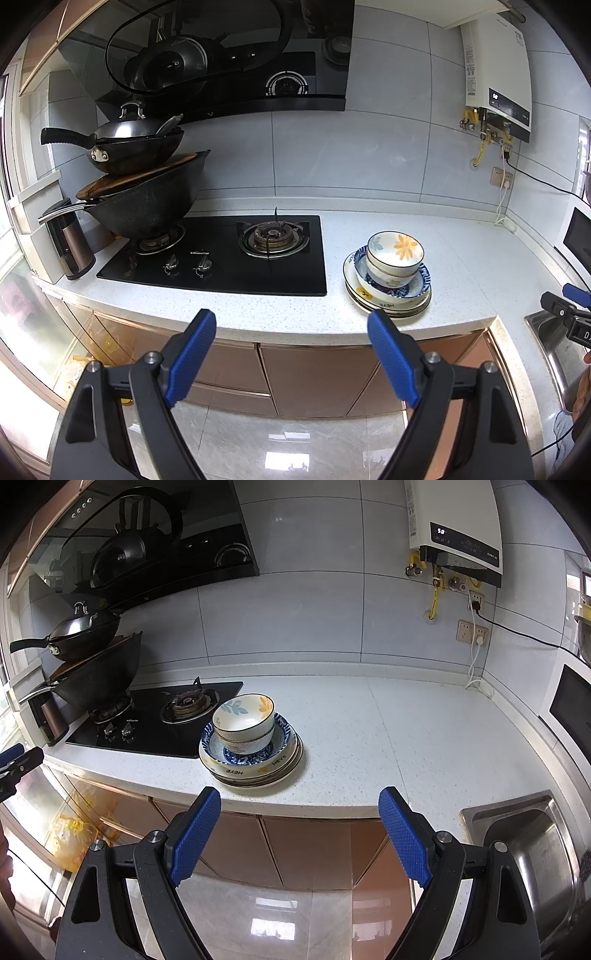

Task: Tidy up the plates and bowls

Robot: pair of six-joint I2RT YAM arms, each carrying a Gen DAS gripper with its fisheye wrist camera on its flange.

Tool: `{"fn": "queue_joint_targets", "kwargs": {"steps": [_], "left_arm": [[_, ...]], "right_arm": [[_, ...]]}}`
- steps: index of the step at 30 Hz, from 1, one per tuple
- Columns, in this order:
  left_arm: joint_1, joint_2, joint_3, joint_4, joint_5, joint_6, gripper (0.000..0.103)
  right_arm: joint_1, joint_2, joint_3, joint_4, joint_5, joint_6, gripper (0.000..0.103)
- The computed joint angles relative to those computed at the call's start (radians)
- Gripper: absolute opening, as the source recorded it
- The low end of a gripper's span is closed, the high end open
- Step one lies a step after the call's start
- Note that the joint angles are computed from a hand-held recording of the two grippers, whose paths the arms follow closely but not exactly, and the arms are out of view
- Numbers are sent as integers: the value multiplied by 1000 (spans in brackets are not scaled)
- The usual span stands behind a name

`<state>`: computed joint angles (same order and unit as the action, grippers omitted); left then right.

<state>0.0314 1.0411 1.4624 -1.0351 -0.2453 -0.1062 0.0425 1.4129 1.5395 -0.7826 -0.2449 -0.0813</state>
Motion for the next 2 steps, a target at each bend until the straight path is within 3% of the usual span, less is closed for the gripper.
{"fn": "queue_joint_targets", "kwargs": {"steps": [2], "left_arm": [[-1,1,1,0,0,0,84]], "right_arm": [[-6,0,1,0,-7,-2,84]]}}
